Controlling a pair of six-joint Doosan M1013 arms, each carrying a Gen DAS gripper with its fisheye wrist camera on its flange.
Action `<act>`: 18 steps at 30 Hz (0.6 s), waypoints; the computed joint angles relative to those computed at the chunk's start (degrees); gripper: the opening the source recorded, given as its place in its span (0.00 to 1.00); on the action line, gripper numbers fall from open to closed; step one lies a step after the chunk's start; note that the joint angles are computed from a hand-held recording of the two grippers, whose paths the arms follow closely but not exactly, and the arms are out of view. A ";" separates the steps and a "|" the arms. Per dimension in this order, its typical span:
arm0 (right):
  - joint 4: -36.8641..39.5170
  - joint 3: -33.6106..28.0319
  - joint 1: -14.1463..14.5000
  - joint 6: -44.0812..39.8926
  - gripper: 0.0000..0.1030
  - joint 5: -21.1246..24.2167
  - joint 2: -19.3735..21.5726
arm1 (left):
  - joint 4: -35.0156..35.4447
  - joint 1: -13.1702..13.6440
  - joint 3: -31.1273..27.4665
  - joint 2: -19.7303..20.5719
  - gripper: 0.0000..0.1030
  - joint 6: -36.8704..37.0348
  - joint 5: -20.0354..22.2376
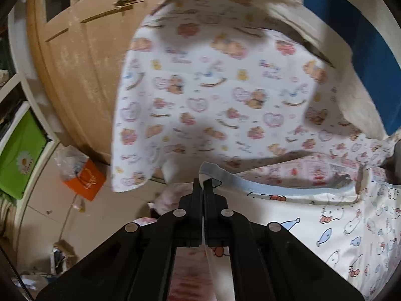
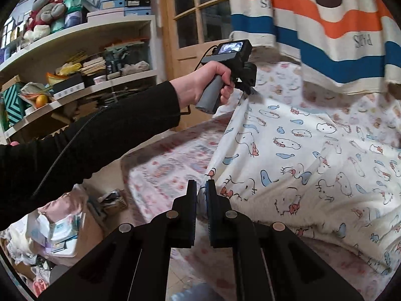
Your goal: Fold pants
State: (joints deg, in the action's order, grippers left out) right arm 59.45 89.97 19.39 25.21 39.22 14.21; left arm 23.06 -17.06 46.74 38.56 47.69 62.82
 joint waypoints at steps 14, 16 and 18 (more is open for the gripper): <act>-4.16 2.27 -0.72 3.35 0.48 -5.52 -1.30 | 1.01 -0.97 5.27 -2.61 0.56 5.75 -4.66; -4.24 1.62 -1.97 5.99 0.48 -4.88 -1.18 | -1.42 -0.79 5.51 -3.26 0.56 7.60 -7.82; -4.21 0.71 -3.19 9.11 0.48 -5.04 -0.82 | -10.39 -0.10 3.91 -2.90 0.56 14.17 -10.12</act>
